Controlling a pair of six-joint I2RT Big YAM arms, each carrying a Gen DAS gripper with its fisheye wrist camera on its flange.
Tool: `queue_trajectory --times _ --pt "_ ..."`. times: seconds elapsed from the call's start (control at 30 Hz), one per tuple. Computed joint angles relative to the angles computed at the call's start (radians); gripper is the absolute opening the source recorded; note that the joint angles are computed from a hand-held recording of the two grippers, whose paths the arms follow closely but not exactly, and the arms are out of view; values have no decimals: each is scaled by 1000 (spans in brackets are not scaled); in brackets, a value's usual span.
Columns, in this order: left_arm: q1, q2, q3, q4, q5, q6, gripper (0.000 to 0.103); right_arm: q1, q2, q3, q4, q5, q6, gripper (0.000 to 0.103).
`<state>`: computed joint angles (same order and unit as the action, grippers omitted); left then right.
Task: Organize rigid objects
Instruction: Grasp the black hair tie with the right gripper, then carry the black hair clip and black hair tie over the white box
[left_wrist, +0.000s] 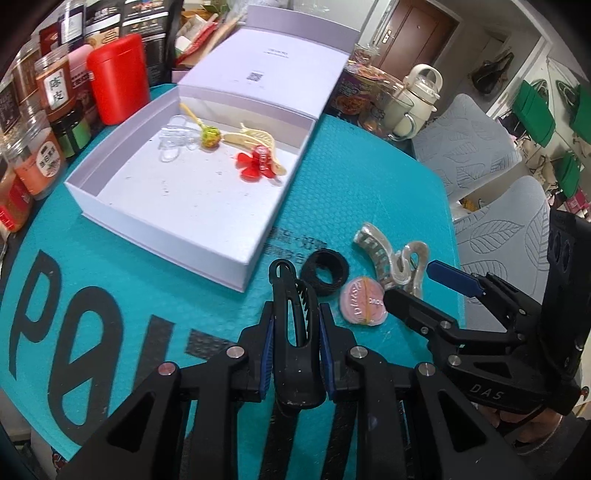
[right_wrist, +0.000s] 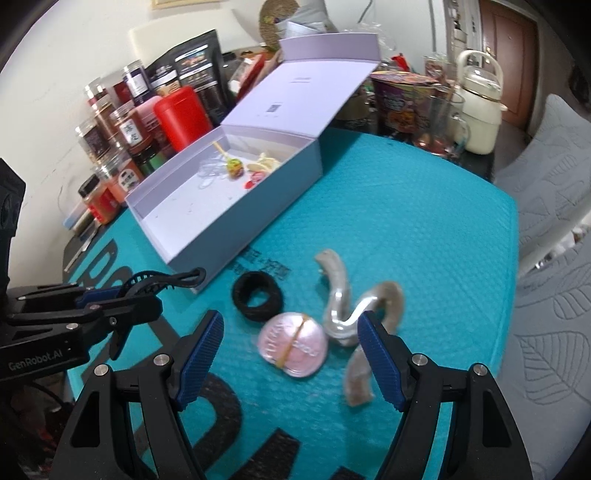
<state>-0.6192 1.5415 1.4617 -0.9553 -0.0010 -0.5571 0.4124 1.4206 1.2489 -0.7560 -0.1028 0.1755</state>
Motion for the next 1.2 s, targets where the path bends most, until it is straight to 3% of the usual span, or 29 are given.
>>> queue_trajectory --times 0.23,0.53,0.6,0.73,1.2 --pt "28 -48 -62 4 -3 -14 21 47 76 26 30 -12 -5 67" --pt "57 -84 -130 31 0 -48 21 73 164 63 50 42 -21 66" --pt "61 -87 -139 35 2 -56 21 76 177 68 55 51 -32 62" --pt "65 -96 -155 39 1 -62 21 85 196 81 50 75 -49 43" --pt "53 -147 -173 21 14 -16 21 127 110 28 24 89 1 42"
